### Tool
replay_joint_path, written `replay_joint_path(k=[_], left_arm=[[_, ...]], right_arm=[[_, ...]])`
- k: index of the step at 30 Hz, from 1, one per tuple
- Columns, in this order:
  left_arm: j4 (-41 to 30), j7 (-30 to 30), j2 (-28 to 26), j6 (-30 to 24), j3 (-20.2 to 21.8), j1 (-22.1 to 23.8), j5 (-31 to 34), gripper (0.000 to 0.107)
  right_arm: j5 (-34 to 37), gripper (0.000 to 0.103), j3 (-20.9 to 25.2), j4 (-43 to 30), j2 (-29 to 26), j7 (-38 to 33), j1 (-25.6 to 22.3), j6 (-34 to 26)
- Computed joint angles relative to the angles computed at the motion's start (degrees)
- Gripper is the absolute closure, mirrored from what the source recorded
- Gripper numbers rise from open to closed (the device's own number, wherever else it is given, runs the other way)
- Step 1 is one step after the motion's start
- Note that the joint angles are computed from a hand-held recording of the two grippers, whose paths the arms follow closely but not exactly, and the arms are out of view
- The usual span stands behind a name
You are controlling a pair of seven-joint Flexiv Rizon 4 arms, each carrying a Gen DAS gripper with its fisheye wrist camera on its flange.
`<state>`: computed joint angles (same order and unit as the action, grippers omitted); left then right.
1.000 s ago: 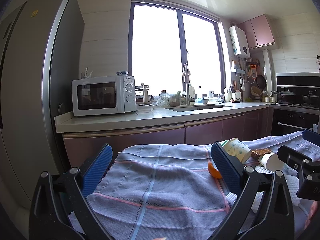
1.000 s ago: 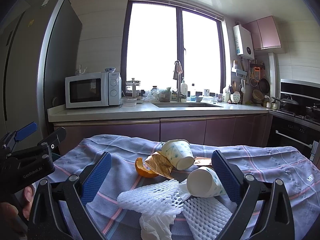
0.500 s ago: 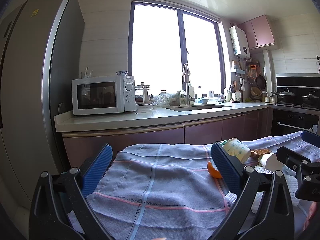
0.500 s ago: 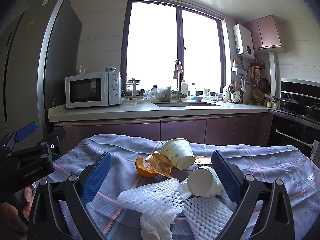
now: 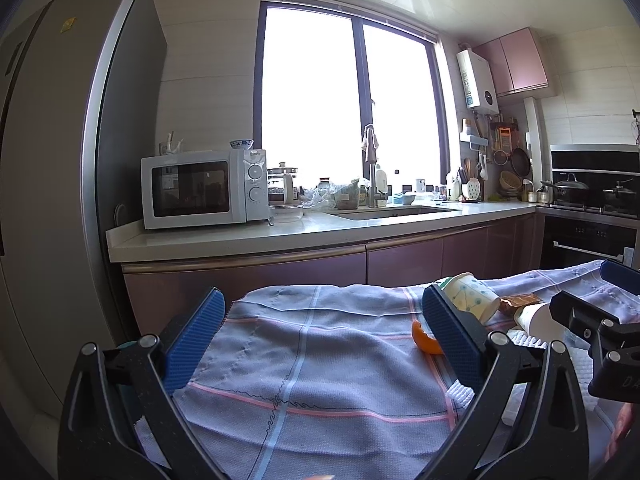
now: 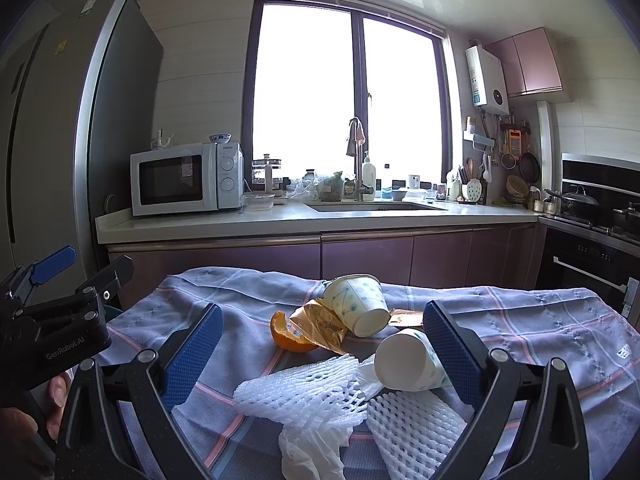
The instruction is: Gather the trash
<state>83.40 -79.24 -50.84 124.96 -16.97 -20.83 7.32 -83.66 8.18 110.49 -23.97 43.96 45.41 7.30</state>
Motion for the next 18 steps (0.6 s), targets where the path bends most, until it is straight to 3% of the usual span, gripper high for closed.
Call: replay_joint_path(k=[10,18], left_arm=[[-1.00,0.29,-0.88,-3.30,-2.89,1.57,4.00,0.009],[-2.55,5.13,-3.84,-14.55,-14.87,7.97,12.14,0.009]], right_arm=[[1.05,0.006,0.58,1.72,0.99,1.30,-0.66,0.64],[6.97,0.006,2.35,5.75,3.77,5.08,-2.83,2.74]])
